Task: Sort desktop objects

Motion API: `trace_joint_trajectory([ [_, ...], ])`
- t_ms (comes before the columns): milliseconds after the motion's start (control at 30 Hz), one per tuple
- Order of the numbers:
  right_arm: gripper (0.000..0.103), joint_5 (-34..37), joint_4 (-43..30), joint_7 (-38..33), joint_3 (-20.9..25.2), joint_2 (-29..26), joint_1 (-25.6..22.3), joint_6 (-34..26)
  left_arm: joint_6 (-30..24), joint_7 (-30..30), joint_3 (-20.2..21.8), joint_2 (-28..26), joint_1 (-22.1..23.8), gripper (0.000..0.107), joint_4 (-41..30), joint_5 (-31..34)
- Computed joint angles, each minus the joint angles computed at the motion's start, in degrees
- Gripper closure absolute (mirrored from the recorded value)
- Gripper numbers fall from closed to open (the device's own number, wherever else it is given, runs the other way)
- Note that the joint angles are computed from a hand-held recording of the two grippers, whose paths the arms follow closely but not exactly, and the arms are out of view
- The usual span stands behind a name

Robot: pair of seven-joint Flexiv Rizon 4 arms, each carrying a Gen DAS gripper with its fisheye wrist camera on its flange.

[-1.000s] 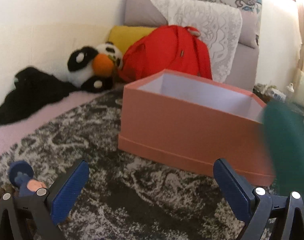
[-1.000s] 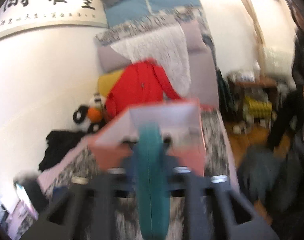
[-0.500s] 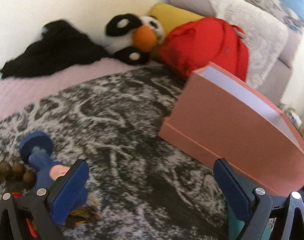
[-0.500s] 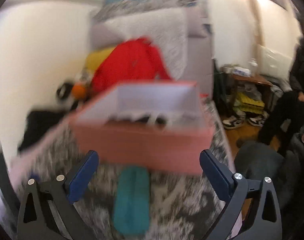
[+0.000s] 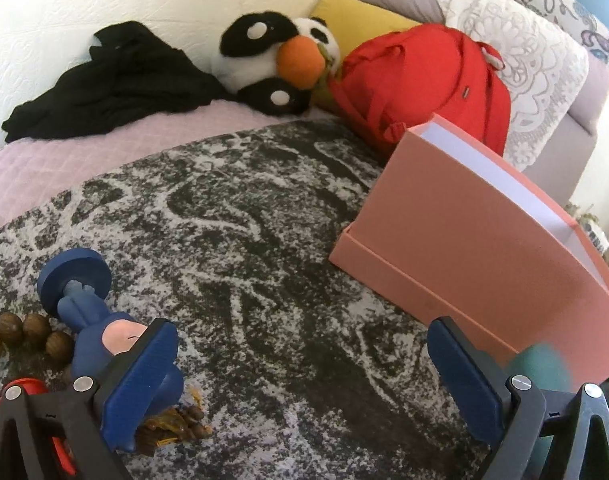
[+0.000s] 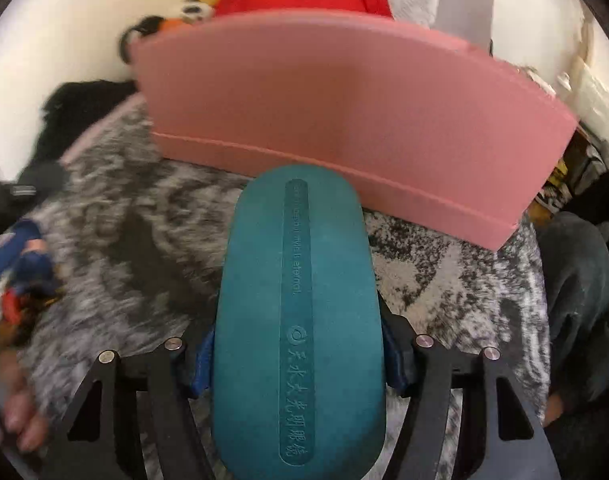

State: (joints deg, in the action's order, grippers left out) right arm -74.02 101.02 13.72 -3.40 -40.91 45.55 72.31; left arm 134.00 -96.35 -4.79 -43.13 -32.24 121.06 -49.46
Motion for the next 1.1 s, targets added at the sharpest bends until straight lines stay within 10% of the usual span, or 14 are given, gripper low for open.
trace_joint_trajectory([
  [300, 0.035, -13.38, -1.83, 3.03, -0.09, 10.04, -0.55, -8.58, 0.97, 7.01, 0.05, -0.31, -2.77, 0.004, -1.68, -5.79],
  [667, 0.031, 16.35, -24.97, -31.57, 2.12, -6.37, -1.71, -26.81, 1.53, 12.52, -1.49, -1.2, -3.26, 0.004, -3.47, -8.47],
  [867, 0.014, 4.58, -15.65, -20.8, -4.64, -1.42, 4.26, -25.92, 1.21, 14.41, -1.92, -1.58, -3.5, 0.004, -4.23, -9.68],
  [1100, 0.004, -9.97, 4.49, 6.28, 1.19, 10.88, 5.52, -26.54, 2.74, 19.0, -2.29, -1.63, -5.11, 0.004, -5.29, -12.82],
])
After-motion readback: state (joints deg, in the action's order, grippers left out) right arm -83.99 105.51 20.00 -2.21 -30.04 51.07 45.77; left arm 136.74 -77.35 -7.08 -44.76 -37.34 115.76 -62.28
